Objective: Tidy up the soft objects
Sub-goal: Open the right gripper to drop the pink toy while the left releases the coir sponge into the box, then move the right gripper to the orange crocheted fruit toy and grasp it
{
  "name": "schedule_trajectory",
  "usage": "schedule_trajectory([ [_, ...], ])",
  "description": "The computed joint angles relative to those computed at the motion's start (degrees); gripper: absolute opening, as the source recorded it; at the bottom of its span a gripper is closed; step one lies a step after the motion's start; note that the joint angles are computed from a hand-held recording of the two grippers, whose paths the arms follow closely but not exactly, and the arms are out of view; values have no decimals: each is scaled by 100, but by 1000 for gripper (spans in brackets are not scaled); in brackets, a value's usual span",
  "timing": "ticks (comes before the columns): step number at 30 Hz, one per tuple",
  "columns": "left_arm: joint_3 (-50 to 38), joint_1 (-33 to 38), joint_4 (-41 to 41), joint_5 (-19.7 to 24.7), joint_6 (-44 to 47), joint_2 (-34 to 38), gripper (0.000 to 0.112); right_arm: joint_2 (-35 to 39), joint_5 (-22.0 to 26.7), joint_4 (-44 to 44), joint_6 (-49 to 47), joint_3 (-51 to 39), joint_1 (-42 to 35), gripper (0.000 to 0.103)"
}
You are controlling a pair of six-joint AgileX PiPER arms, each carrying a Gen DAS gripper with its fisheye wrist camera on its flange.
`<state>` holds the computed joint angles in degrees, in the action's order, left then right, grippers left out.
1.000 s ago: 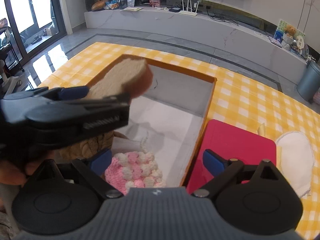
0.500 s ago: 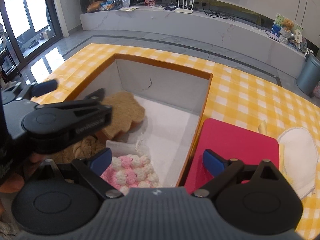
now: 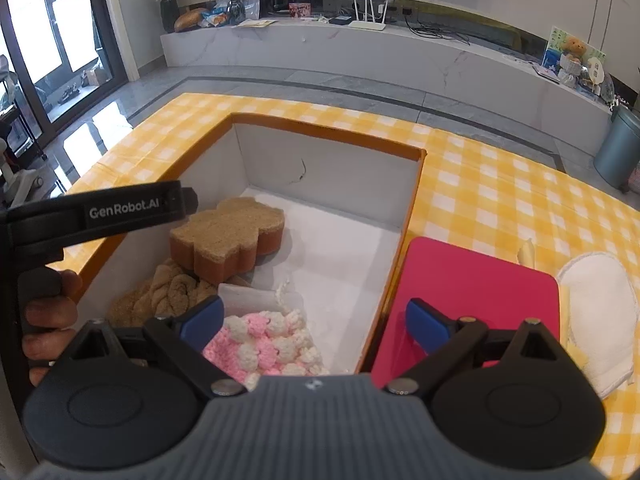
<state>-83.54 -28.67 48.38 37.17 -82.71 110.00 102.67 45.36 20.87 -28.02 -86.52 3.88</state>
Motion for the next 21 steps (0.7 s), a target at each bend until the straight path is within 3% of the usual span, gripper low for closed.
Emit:
schedule_trajectory([
  [13, -84, -378, 191, 201, -23, -259, 100, -437, 379, 888, -528, 4, -795, 96],
  [17, -200, -724, 611, 459, -142, -294, 100, -623, 526, 1057, -723, 10, -1157, 96],
  [21, -341, -1047, 775, 419, -146, -302, 100, -812, 702, 1279, -1065, 96, -1622, 96],
])
